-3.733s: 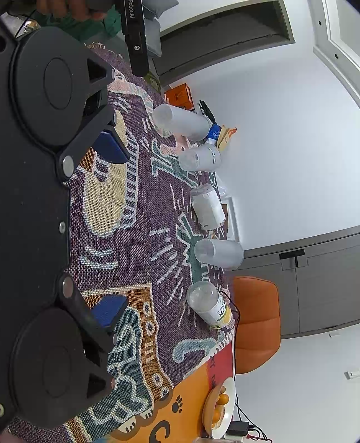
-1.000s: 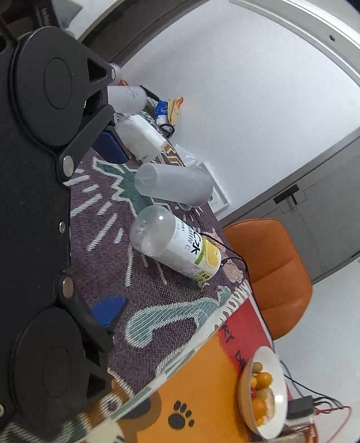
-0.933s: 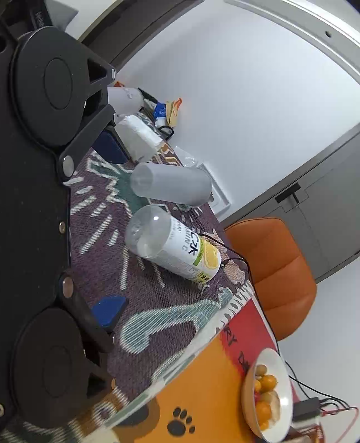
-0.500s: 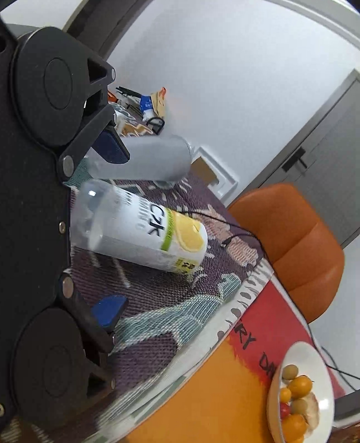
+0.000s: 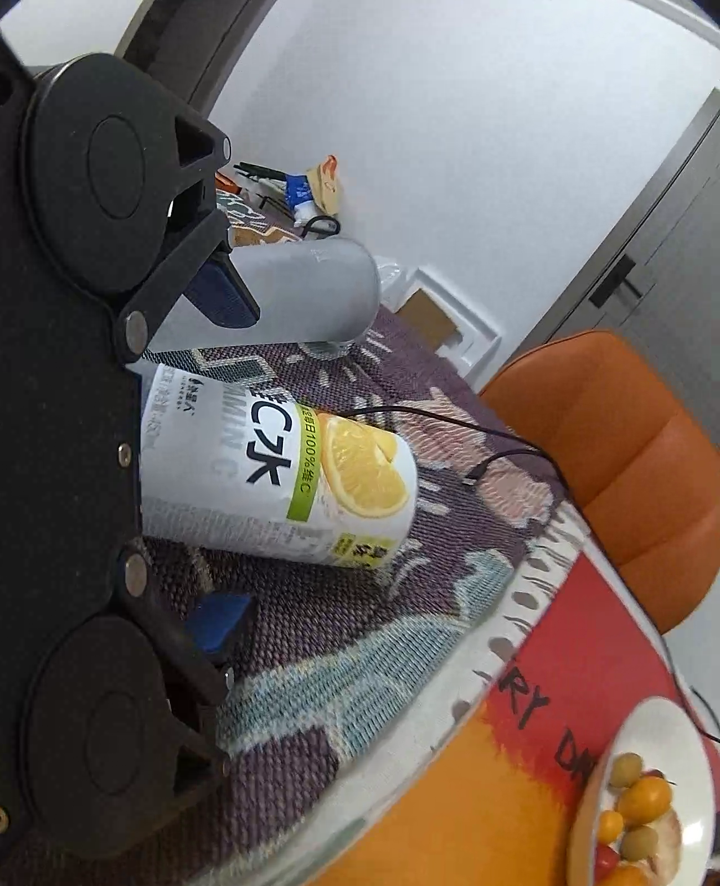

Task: Flip cup upright
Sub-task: 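Close the right gripper around the middle of the lemon-label bottle, then lift the bottle with the right gripper and rotate it toward the left gripper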

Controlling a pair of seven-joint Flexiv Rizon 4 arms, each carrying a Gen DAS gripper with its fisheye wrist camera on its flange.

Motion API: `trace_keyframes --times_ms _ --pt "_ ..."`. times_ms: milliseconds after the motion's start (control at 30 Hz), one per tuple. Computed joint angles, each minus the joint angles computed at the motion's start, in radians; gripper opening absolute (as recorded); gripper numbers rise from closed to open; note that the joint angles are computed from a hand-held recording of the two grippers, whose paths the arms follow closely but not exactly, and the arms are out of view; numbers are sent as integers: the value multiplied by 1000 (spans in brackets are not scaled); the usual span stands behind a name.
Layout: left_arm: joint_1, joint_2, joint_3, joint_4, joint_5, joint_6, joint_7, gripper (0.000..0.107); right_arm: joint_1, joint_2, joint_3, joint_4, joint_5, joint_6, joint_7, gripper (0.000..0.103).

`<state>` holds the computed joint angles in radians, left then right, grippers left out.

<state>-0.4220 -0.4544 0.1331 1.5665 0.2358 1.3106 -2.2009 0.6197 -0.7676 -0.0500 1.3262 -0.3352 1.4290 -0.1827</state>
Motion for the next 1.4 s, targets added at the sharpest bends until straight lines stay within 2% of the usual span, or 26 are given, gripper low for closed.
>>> trace_keyframes --times_ms 33,67,100,167,367,567,700,1033,1400 --pt "1 4 -1 5 0 1 2 103 -10 -8 19 -18 7 -19 -8 97" --pt "0 9 0 10 3 2 2 103 -1 -8 5 -27 0 -50 1 86" --pt "-1 13 1 14 6 2 0 103 -1 -8 6 -27 -1 -50 2 62" --pt "-3 25 3 24 12 3 -3 103 -18 -7 35 -28 16 -58 -1 59" --pt "-5 62 8 58 34 26 -35 103 28 53 -28 93 10 54 56 59" --pt "-15 113 11 106 74 52 -67 103 136 129 -153 233 -2 172 117 59" --pt "-19 154 12 144 110 66 -97 103 238 174 -257 323 14 240 133 59" --pt "21 265 -41 265 160 92 -115 103 473 240 -441 458 150 340 53 59" --pt "99 381 -101 394 203 120 -148 103 640 263 -508 517 320 407 -82 59"
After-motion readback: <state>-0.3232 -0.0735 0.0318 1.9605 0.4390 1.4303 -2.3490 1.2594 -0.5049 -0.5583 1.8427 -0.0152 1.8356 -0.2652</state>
